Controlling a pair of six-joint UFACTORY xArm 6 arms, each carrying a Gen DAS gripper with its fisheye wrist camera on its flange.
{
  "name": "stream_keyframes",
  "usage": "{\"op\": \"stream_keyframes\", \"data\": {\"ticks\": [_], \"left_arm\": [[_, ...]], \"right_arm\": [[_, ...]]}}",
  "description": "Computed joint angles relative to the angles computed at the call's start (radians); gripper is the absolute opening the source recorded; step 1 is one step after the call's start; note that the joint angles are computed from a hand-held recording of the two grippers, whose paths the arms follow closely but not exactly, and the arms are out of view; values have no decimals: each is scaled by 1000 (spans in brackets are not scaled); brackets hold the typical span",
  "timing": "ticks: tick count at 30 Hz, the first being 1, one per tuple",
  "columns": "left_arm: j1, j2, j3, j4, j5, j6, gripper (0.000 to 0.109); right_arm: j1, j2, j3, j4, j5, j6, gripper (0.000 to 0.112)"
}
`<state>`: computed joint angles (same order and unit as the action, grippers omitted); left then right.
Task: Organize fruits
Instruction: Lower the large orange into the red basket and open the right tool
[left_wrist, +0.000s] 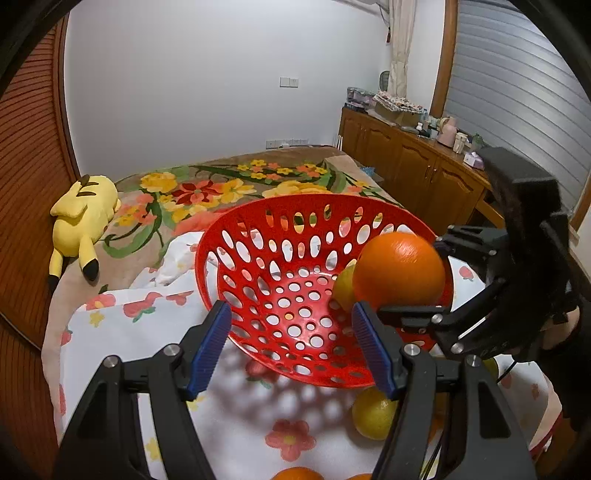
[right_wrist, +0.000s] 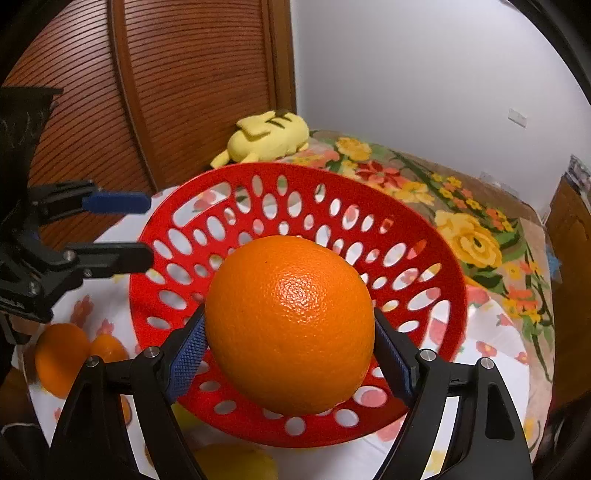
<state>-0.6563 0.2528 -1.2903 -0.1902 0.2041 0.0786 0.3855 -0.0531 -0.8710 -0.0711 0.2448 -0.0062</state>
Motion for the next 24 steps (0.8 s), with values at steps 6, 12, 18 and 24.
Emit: {"op": "stream_keyframes", "data": {"ticks": [6,12,18,24], "left_arm": [[2,-22,31,-11,-17,9,68],[7,-46,63,-35,-32,26,68],[8,-64,87,-43,-39,28,68],[10,-85,118,-43,-49,23,68]], "right_arm": [[16,23,-19,10,40,-17,84],[16,32,-31,-72,56,61,85],[17,3,-10,-8,-7,31,89],[1,-43,4,-79,-33,107,89]]}}
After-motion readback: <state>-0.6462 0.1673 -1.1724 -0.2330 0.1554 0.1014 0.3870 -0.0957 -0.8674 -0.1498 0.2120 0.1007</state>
